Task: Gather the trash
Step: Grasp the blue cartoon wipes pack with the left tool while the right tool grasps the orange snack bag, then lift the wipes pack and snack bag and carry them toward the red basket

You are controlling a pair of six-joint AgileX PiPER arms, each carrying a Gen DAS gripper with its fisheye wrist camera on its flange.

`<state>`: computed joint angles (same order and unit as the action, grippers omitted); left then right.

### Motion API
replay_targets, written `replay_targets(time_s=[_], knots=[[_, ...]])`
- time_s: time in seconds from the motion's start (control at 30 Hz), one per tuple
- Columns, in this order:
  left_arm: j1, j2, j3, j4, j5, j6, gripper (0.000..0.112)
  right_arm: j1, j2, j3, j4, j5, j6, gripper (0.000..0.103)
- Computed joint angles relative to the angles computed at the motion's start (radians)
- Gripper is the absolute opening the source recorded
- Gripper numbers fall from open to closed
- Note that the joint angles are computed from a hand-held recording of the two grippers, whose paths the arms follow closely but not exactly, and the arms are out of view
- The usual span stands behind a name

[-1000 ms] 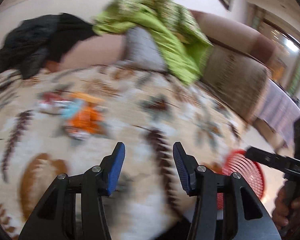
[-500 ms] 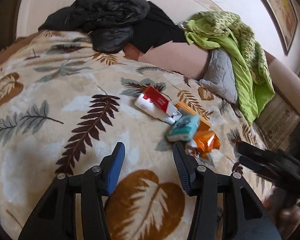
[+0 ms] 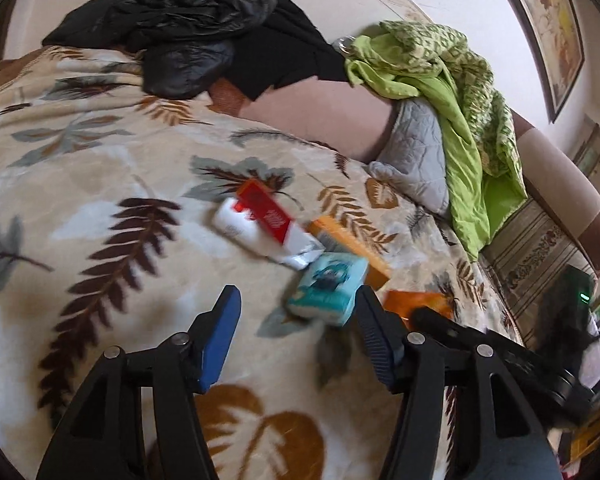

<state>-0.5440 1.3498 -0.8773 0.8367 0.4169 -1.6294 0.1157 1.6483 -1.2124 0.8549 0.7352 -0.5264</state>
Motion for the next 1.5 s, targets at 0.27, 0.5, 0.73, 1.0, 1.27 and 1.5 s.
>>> replay_targets(time_s=[0.27,0.5,0.73,1.0,1.27,1.5], knots=[[-0.039,0.265,-0.256,-0.185,0.077,0.315,0.058,-0.121,-0.022,0.007,-0.006,0.016,0.039,0.047],[-0.060,0.450,-0.439,-0.211,0.245,0.489,0.059,-0.146,-0.004,-0.009,0.021,0.050,0.023,0.047],[-0.025,0.434,-0.394,-0.189,0.209,0.429,0.033,-0.127,0.002,-0.014,0.010,0.036,0.028,0.047],[-0.051,0.330,-0.298,-0.086,0.225,0.283,0.019,-0.075,-0.039,0.020,-0.023,-0.012,0.022,0.047],[-0.235,0.202,-0.206,0.169,0.483,0.008,0.019,0.023,-0.125,0.090,-0.054,-0.105,-0.007,0.047],[-0.425,0.123,-0.176,0.225,0.759,-0.094,0.019,0.057,-0.260,0.197,-0.021,-0.140,-0.121,0.047]])
